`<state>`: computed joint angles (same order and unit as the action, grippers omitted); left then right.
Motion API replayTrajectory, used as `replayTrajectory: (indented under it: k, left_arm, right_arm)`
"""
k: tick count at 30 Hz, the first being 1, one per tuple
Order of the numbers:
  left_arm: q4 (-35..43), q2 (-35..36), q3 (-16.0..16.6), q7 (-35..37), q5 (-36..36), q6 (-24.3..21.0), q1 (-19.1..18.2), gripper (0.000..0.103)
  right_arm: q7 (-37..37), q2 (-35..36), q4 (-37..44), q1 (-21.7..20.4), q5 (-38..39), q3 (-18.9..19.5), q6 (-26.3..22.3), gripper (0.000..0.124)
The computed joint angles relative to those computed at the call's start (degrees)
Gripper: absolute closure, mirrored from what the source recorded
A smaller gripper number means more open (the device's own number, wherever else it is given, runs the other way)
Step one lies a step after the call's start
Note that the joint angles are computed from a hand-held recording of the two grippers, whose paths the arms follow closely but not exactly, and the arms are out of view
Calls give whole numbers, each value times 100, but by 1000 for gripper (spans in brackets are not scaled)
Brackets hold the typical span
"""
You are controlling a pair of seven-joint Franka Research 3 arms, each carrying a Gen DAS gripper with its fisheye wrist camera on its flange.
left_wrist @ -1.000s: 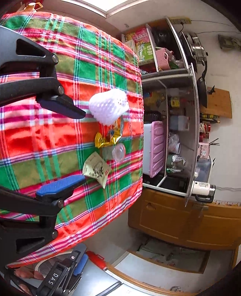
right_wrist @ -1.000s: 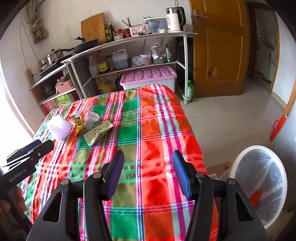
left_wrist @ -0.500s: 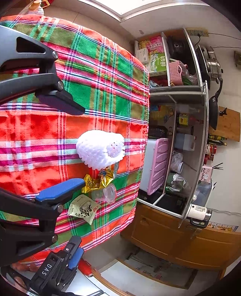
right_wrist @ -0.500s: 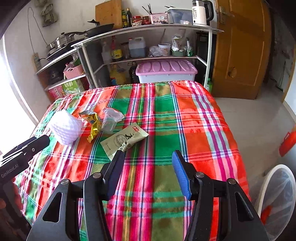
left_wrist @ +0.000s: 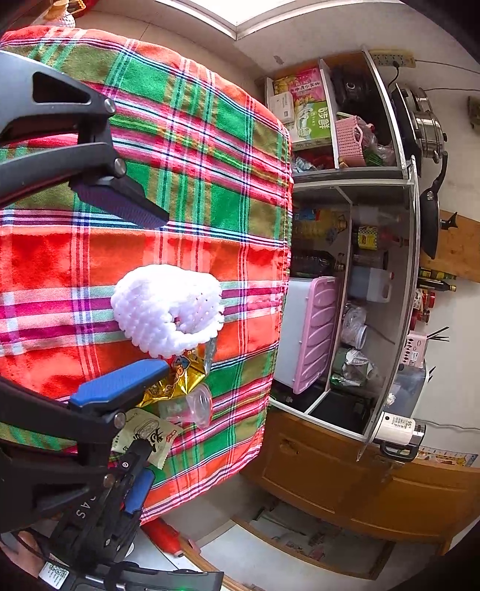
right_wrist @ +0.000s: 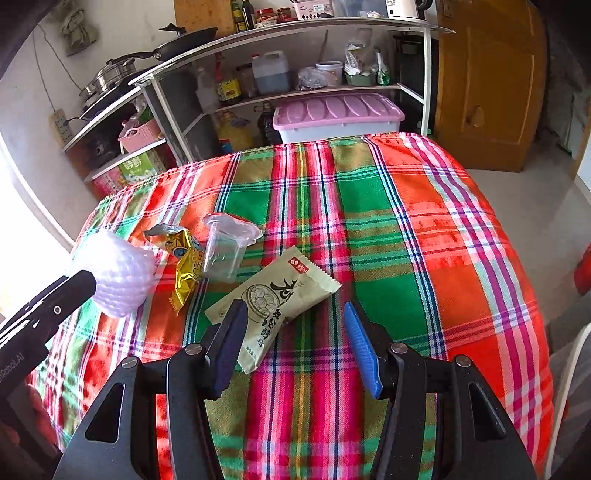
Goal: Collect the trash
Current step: 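Grasp the beige noodle packet with the right tool while the left tool grasps the white foam net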
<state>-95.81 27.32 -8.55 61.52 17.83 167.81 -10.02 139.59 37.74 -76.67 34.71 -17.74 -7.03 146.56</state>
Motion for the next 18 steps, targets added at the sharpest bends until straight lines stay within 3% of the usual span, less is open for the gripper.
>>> replayTrajectory:
  k: [5,10,12,14,16,18]
  left_arm:
    - [310,238,5,62,-3,-174,-33,27]
    - [419,359,1,40,-53,-193,-44,28]
    - [447,395,-94,155,-107,-168,23,33]
    - [483,425,-77,196,-100,-173,-1,46]
    - [537,467,-128,275,-152,-226,27,56]
    - [565,490,-163,368,-185,-237,40,59]
  right_arm:
    - [-153,321,491,54,-76,-17,-417,69]
    - [-133,380,535,76,-106,-48,-405,69]
    - [-116,358,486,66,-100,-48,-352,69]
    - [-97,350,463,75,-114,-63,-317,71]
    - [-39,344,451,105,-157,-102,-324,82]
    - [-21,318,395,94,-168,-98,-256,95]
